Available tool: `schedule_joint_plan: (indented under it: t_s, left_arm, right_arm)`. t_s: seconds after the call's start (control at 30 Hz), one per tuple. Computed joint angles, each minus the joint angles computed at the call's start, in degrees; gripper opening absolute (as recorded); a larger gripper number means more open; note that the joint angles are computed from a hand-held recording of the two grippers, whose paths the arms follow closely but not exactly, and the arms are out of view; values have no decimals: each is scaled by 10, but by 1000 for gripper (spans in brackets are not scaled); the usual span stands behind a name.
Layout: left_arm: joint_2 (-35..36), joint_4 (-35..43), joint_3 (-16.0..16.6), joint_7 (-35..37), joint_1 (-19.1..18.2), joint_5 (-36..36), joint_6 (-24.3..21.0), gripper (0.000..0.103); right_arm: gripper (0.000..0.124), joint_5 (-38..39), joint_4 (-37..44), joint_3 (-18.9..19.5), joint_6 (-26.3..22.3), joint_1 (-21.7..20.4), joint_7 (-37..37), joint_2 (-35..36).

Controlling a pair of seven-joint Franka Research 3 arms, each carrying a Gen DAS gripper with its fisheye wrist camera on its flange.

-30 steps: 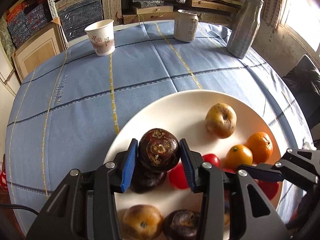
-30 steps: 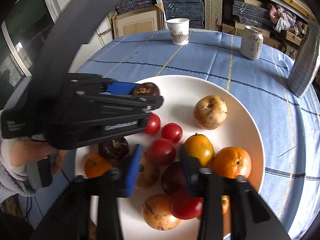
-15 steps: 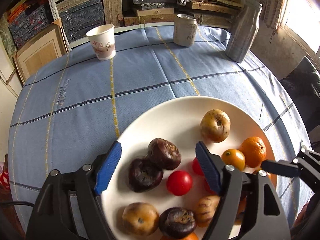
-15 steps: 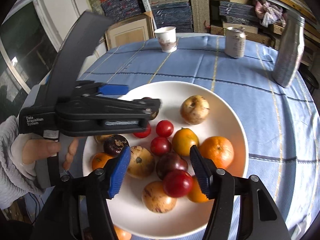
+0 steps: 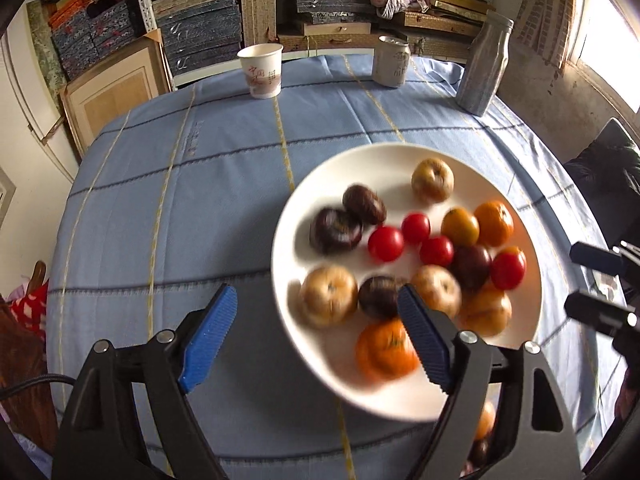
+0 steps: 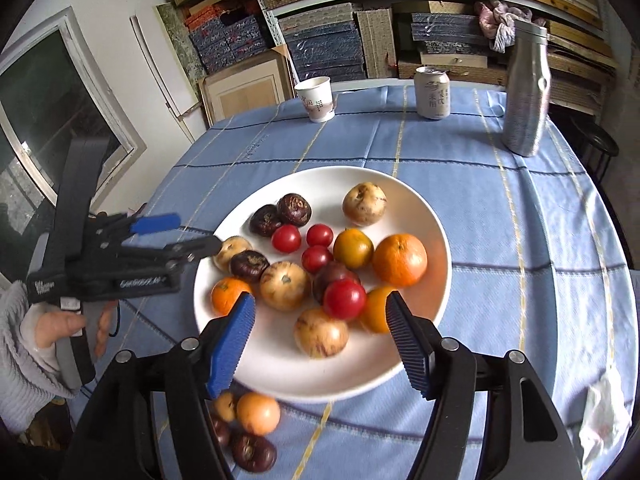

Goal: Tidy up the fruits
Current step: 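Move both open grippers back to the remaining loose fruits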

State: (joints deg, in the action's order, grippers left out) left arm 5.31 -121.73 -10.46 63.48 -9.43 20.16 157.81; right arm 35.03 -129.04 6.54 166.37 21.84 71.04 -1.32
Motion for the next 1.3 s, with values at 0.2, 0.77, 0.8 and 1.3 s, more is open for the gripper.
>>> schedule_joint_plan:
  t_s: [0.2,0.77,0.8,1.3]
  left_arm:
    - [-66,-87,-7,-11,-5,-16,10,81]
    - [-165,-226,-24,-8,-65,-74,33,84]
    - [-166,-229,-22,-2,-71,-83,34,84]
    - [-130,-223,-30,-12,-70,-65,51,88]
  right_arm:
    - [69,4,-50,-1,2,8,7,-45]
    - [72,4,-203,-12,-12,38,60,-178]
    - [73,0,-213,-12,-14,37,68,-187]
    - [75,-41,-269,-24,-17,37,132,-239]
